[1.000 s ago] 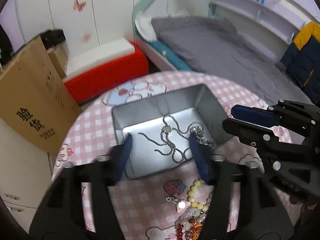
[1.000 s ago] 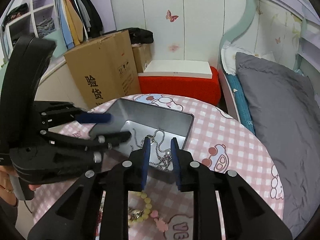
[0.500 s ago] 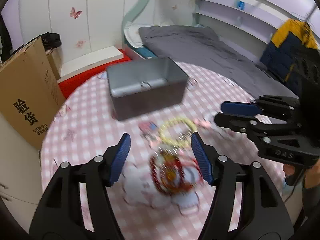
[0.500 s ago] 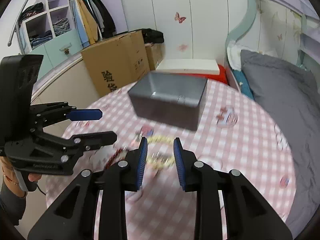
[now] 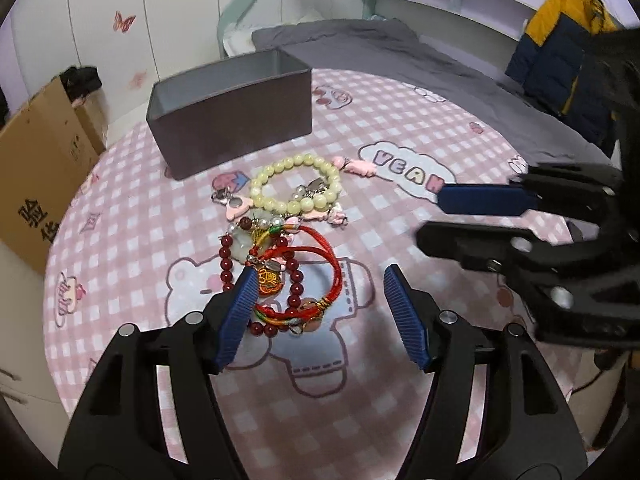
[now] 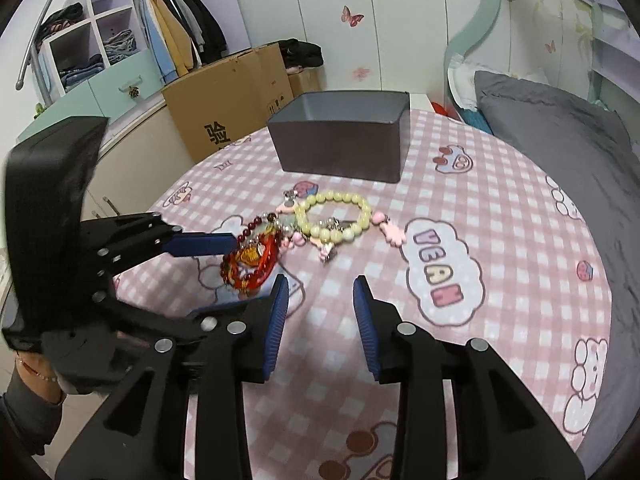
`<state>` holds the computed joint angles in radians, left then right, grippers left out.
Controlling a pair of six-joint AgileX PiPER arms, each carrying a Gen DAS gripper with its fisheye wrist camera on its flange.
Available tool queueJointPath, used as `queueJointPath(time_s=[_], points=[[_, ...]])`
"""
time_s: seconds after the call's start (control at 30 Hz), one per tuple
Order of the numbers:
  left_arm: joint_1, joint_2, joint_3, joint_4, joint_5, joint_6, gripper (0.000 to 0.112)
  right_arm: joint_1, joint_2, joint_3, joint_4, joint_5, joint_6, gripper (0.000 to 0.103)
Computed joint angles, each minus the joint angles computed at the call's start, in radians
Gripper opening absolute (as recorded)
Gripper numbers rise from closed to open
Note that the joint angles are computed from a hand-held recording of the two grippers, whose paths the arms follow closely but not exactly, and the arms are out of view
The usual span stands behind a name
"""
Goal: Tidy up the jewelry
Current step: 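Grasp the red string charm bracelet with the left tool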
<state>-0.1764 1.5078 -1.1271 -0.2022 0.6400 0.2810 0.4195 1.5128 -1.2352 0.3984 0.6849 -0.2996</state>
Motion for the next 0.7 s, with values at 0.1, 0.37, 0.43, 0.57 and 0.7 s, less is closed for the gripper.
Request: queueJointPath(time_s=[0.1,0.37,0.43,0.57,0.7], points=[[0.016,0.021,-0.012,-0.016,0.027,0.013,0.023,-0.008,-0.005,0.017,0.016,0.0,-0.011,0.033],[0.191,-0.074,0.004,-0.3,0.096,0.238,0.009,0.004,0.001,0.031,0.038,-0.007,-0.027,0.033],[0.23,-0.096,-0.002,-0.345,0.119,0.271,0.008,0.019,0.003,0.03,0.039,-0.009,-0.022,0.033],[0.308,-0.141,-0.012,-0.414,0.158,0.319,0.008,0.055,0.022,0.009,0.036,-0.015,-0.009,0.033],[0.366,-0.16,-0.017,-0.476,0.2,0.367,0.008,0.11,0.06,-0.03,0.01,-0.017,0.016,0.033]])
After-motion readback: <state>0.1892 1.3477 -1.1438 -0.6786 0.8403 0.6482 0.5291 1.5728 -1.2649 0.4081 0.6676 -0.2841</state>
